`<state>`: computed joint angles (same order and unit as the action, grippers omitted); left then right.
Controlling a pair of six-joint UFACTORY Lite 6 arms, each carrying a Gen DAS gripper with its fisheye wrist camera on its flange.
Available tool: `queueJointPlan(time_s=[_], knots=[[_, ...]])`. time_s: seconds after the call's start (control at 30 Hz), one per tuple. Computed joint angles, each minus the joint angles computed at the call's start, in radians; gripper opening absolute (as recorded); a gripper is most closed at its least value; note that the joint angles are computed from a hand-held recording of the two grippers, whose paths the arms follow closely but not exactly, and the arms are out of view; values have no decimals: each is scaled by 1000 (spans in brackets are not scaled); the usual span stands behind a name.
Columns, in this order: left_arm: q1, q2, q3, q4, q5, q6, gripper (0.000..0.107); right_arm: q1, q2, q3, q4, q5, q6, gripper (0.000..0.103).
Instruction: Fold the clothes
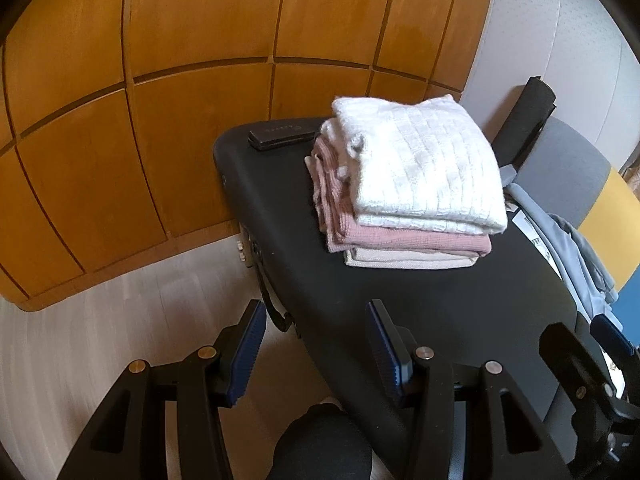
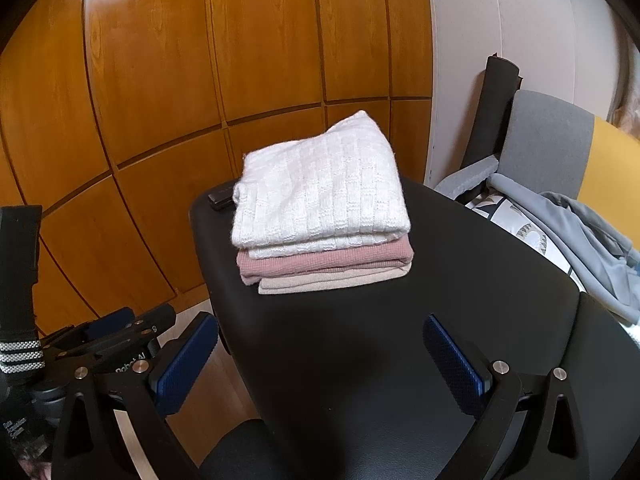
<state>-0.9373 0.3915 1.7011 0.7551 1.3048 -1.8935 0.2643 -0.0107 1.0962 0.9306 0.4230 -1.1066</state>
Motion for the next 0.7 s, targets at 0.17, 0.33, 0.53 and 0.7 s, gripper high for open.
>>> queueJointPlan(time_s=[0.17, 0.33, 0.53, 0.7], knots=[[-7, 2, 16, 14, 17, -11, 53, 1, -1, -3, 1, 1, -2, 103], [-15, -52, -59, 48, -45, -74, 53, -1, -1, -5, 4, 2, -5, 103], [-41, -25, -41, 98, 2, -84, 49, -7, 2, -4, 6, 11, -6, 103], [-74, 28, 32, 146, 78, -53, 45, -11, 4, -4, 2, 13, -3, 103]])
